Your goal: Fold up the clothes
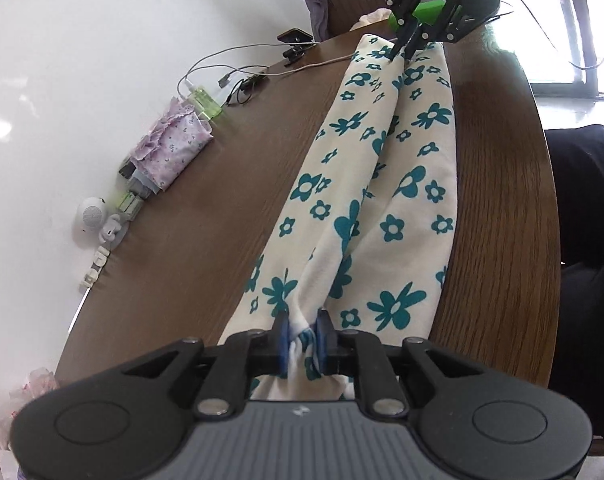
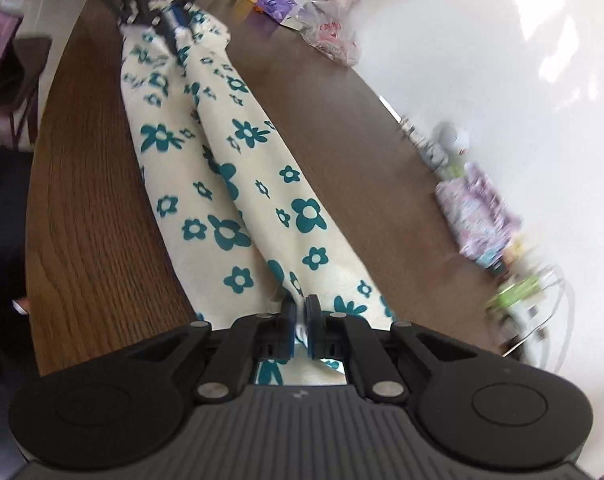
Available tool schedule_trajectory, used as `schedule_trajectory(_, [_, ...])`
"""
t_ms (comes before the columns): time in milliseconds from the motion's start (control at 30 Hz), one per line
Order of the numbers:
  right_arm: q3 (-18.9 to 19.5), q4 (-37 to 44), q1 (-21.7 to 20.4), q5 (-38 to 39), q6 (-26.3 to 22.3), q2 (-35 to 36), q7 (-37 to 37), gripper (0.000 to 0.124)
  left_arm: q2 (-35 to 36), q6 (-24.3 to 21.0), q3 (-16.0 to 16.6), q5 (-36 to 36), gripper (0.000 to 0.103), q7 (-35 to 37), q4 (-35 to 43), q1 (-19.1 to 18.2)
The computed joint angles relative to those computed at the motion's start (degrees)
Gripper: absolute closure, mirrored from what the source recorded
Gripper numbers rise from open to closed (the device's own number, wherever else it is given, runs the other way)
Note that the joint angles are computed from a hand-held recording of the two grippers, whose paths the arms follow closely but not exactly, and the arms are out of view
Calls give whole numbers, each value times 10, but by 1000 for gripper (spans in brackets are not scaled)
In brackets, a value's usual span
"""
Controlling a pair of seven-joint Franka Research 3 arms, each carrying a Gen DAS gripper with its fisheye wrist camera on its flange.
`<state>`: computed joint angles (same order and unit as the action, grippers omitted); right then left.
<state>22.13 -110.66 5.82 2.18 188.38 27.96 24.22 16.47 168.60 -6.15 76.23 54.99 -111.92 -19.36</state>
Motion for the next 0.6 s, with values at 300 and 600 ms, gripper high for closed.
schedule_trajectory(300, [-23, 35, 18, -26, -65, -4, -27, 90, 5, -9, -2, 4, 89, -2, 9, -3])
schedule_trajectory(600, [-121, -3, 111, -13, 55, -8, -41, 118, 2, 2, 4, 32, 87, -37, 6, -4])
